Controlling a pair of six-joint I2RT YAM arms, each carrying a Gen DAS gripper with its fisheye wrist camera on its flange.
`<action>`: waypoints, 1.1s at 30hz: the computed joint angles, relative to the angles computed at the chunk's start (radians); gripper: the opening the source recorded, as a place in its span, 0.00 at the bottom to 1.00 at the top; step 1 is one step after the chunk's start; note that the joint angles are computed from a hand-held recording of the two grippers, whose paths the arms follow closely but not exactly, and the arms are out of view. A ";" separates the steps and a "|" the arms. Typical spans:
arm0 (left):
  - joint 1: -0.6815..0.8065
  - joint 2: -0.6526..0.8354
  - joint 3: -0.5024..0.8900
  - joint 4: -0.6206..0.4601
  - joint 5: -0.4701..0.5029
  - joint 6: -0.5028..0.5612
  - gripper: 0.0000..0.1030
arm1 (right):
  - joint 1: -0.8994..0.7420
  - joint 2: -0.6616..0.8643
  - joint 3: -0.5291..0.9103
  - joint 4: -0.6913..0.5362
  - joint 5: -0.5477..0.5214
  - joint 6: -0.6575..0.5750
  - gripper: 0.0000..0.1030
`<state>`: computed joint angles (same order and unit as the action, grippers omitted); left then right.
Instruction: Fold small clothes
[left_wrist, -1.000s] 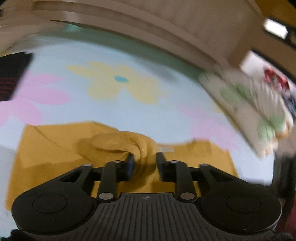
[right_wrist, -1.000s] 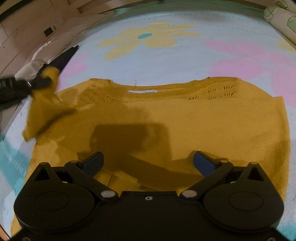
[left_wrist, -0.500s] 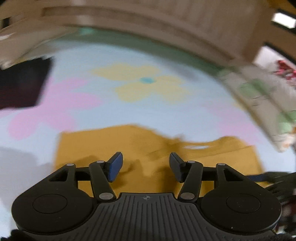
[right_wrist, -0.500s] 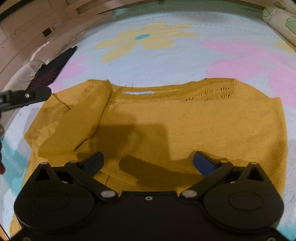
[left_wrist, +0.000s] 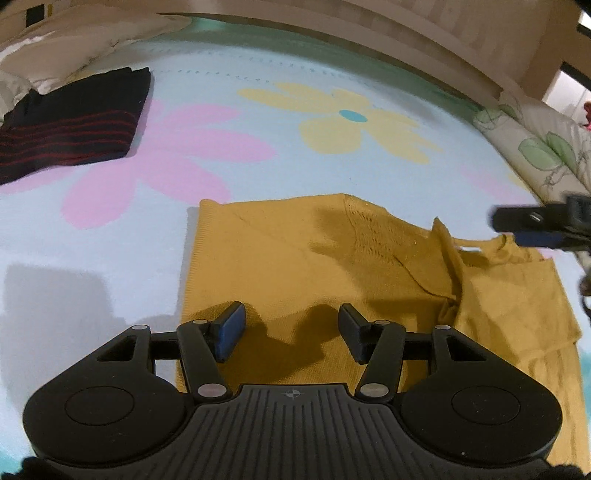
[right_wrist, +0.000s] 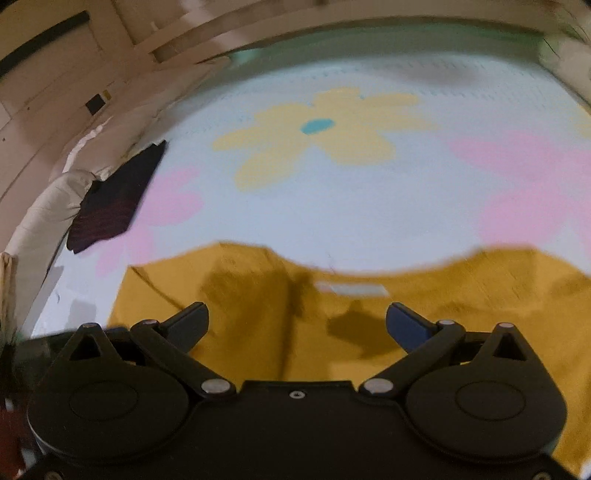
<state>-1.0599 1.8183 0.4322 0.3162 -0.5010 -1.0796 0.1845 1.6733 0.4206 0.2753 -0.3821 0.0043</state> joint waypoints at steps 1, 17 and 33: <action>-0.001 0.003 -0.001 0.005 0.000 -0.003 0.54 | 0.043 0.019 0.019 0.009 0.043 0.031 0.99; -0.001 -0.033 -0.013 0.012 -0.032 -0.040 0.54 | 0.092 0.101 0.110 -0.068 0.092 0.051 0.09; 0.007 0.027 0.032 0.002 0.019 -0.042 0.55 | -0.142 -0.097 -0.018 -0.133 -0.070 -0.149 0.67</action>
<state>-1.0530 1.8450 0.4640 0.3182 -0.4818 -1.1215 0.0421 1.5768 0.4031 0.1425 -0.4520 -0.1449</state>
